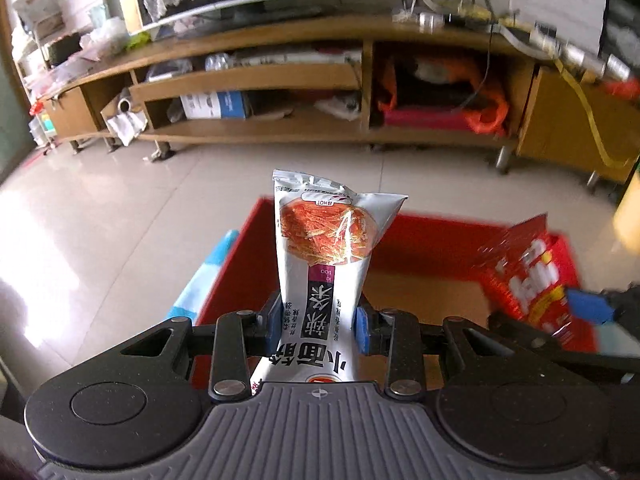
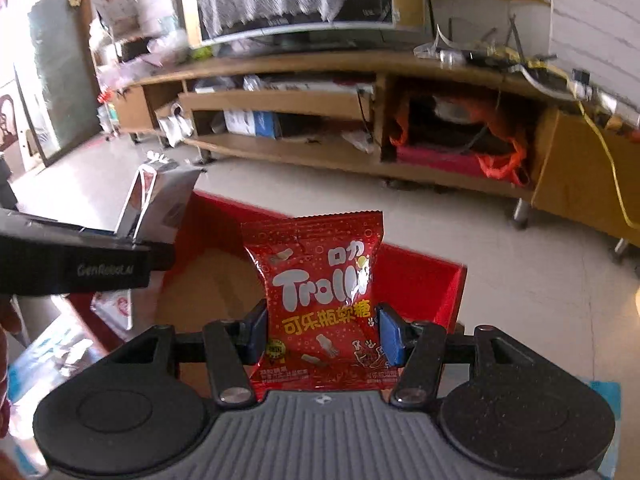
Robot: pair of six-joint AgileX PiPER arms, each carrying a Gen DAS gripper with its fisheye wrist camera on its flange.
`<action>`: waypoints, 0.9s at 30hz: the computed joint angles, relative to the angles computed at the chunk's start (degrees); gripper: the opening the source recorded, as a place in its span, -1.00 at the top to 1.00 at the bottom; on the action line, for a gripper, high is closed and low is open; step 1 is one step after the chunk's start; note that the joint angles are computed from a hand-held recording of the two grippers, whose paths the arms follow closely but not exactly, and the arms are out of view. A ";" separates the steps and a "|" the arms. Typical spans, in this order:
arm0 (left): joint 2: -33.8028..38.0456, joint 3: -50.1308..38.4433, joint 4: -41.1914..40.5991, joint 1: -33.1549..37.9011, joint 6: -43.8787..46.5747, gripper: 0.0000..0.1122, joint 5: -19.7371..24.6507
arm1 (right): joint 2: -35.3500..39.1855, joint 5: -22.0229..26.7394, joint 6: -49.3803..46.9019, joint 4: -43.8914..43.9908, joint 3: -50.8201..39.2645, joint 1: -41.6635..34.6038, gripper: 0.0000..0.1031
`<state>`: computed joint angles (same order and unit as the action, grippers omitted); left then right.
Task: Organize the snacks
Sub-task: 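Carry both bags over the red box and open both tools to drop them, then grasp the clear printed bread bag with the left tool while the right tool moves to the round cake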
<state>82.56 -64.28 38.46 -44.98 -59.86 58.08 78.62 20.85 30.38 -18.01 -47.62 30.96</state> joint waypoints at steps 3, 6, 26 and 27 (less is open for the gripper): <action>0.87 1.50 -0.67 1.35 1.17 0.16 -1.22 | 2.59 -0.45 -1.07 0.25 -0.41 -0.28 -0.08; 0.05 2.51 1.19 1.05 0.52 0.09 -0.28 | 3.06 -1.09 4.87 -5.63 -0.26 1.29 -0.09; -17.47 9.39 -1.19 -10.21 8.42 -0.48 10.95 | -10.36 13.67 6.37 -9.20 -1.52 9.16 -0.24; -19.40 10.73 -2.01 -11.21 9.31 -0.50 11.08 | -11.67 14.70 5.15 -8.12 -1.36 9.71 -0.24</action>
<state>63.17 -53.55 36.45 -56.19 -50.55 69.16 66.95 35.56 35.53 -26.13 -48.99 40.67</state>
